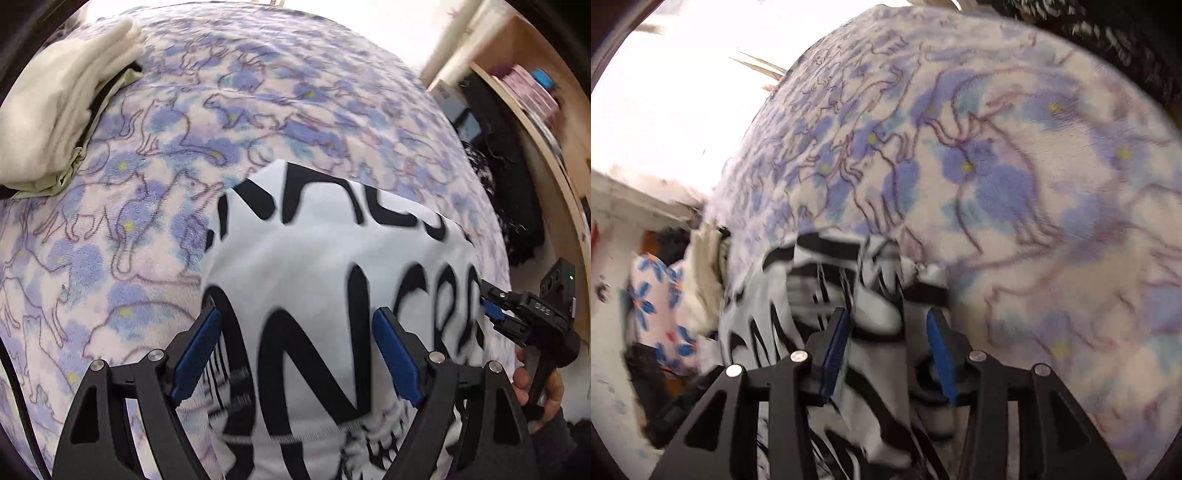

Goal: Fold large clothes

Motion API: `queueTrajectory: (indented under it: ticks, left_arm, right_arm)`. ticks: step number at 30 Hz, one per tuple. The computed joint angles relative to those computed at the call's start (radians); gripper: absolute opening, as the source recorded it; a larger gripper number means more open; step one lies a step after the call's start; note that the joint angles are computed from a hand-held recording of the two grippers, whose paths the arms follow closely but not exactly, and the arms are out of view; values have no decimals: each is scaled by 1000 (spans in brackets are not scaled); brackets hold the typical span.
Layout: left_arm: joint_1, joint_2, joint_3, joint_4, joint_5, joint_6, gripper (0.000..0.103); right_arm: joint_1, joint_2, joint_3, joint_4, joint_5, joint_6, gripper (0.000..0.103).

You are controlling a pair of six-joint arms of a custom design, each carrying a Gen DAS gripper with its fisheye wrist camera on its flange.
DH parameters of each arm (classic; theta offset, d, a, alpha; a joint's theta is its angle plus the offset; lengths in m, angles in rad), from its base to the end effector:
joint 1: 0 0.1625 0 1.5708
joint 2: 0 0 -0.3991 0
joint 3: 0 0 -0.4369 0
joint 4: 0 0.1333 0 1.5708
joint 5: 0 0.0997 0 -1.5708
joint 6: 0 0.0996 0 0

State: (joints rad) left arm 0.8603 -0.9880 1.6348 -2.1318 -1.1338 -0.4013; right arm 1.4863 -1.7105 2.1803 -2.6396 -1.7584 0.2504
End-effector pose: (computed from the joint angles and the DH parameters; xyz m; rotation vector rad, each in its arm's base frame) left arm -0.2974 -0.6147 0.1340 0.4441 2.6812 -0.2193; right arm 0.0745 -0.4795 0.3353 -0.5608 -2.8171 0.9059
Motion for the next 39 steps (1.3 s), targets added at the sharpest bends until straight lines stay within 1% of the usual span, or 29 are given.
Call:
queueTrajectory:
  ticks: [1,2,4,6,8,11,13,14,16,17,19,20,21,23,24,25,26,27,28,29,30,32,34,35,37,39]
  left_arm:
    - [3,4,-4,-6,-3,-1,82]
    - [8,10,-10,-13,-3,-3,82]
    - [11,18,-17,-32,2,4,75]
    - [9,27,-22,-42,12,15,74]
    - [1,38,-19,-49,32,30,74]
    - [-18,61,-3,-68,95,74,75]
    - [-30,73,-1,-66,140,88,75]
    - [-33,76,-5,-62,145,88,75]
    - [-35,68,-15,-38,134,81,75]
    - [-39,59,-18,-21,127,73,75]
    - [-52,26,5,-27,127,71,75]
    - [-61,4,24,-33,128,70,75]
    - [-69,-18,43,-39,124,71,75]
    - [-94,-74,94,-30,117,64,75]
    - [-104,-103,118,-11,98,56,74]
    - [-114,-125,138,7,78,47,64]
    - [-122,-141,153,23,64,38,55]
    - [-131,-162,173,64,35,26,39]
    - [-137,-174,186,88,21,16,29]
    - [-144,-190,208,106,12,0,29]
    - [-150,-201,225,100,17,-5,29]
    - [-161,-223,266,83,39,10,29]
    - [-157,-229,285,69,48,31,29]
    - [-152,-227,286,73,49,36,29]
    - [-139,-223,287,70,41,48,23]
    - [-125,-216,285,61,36,57,20]
  right_arm:
    - [-2,5,0,-23,17,-28,24]
    - [12,16,-13,-19,-2,-55,8]
    - [44,33,-29,-24,-50,-96,5]
    - [75,33,-25,-43,-118,-126,4]
    - [80,34,-9,-56,-169,-130,4]
    - [51,48,12,-27,-195,-90,5]
    - [64,66,3,-25,-222,-78,6]
    - [82,74,-10,-13,-250,-65,9]
    - [128,83,-36,15,-315,-44,10]
    - [146,82,-38,15,-336,-42,10]
    - [202,72,-38,11,-407,-36,10]
    - [225,65,-36,12,-426,-32,10]
    - [242,55,-25,6,-425,-37,10]
    - [273,35,-10,22,-382,-48,10]
    - [290,34,-3,30,-362,-49,10]
    - [304,37,4,36,-344,-51,10]
    - [319,44,12,44,-309,-50,10]
    - [326,50,19,56,-275,-50,10]
    - [335,58,25,73,-250,-44,10]
    - [339,69,35,90,-224,-39,10]
    - [342,79,42,100,-215,-36,10]
    - [352,99,56,123,-228,-37,10]
    - [359,109,69,137,-279,-35,10]
    - [354,102,81,137,-318,-29,6]
    - [342,61,109,126,-390,-23,1]
    - [343,31,126,118,-482,-22,0]
